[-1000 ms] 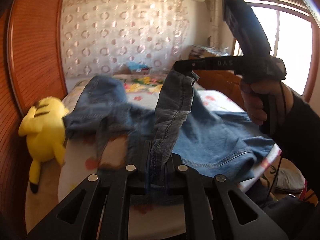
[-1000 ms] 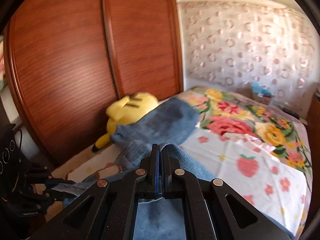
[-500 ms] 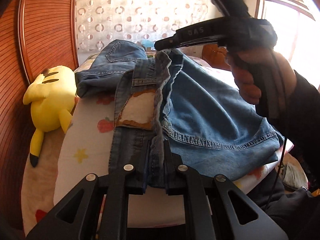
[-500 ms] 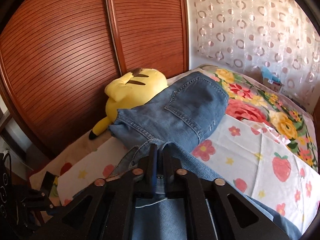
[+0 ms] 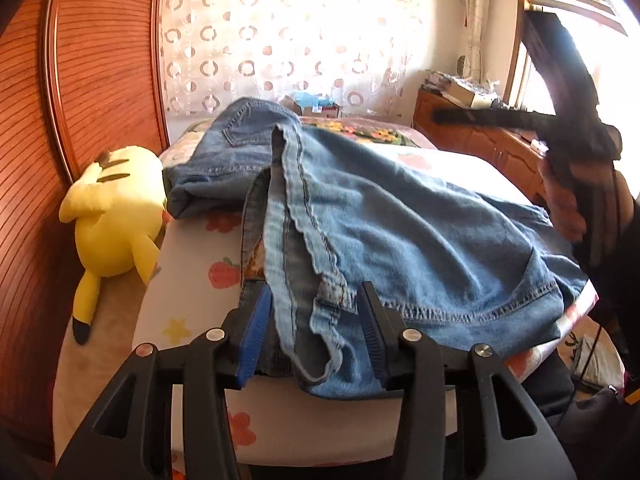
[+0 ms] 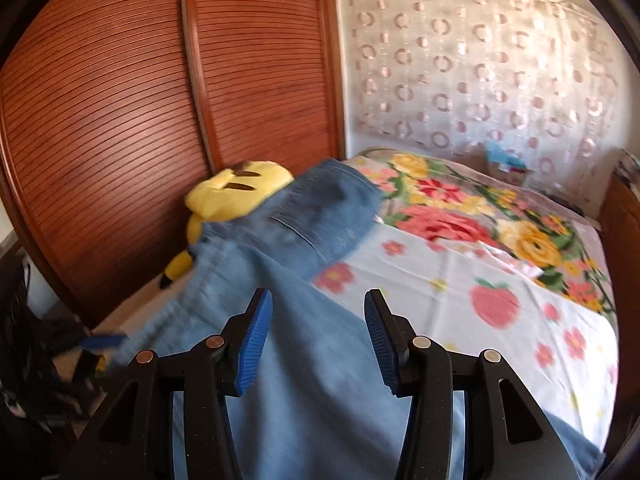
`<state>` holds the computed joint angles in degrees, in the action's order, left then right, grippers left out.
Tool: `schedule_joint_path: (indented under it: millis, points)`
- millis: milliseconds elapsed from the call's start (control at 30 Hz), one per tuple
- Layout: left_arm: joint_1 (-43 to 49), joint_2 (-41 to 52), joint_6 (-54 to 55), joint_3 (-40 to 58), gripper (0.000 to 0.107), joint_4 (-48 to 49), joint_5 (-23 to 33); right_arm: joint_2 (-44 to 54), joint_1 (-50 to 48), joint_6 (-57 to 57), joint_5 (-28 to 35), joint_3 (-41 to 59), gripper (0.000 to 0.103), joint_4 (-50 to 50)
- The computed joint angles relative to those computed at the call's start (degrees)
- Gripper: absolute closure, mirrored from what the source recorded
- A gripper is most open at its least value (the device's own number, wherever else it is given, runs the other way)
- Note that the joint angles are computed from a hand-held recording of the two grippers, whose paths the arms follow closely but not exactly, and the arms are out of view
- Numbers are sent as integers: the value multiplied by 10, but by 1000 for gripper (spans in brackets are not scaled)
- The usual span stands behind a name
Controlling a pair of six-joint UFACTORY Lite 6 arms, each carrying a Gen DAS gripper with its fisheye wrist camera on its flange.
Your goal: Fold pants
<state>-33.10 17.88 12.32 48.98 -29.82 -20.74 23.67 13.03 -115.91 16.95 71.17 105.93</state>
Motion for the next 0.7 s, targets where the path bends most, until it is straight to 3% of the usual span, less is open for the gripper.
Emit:
schedule_joint_path:
  millis: [200,433,533,700]
  points:
    - [-12,-19,22,-5,61,-23,-21,-88,-49,-186,27,-170,53,184]
    - [-8,56,-13,53,69,25,10,-185,-92,-302,52,-322,52,291]
    - [-6,85,-5,74,69,19,18,-227,-110,-323,64,-379,45,305]
    - [-1,105,-14,88,71,28,24,-245,-132,-282,72,-416,45,270]
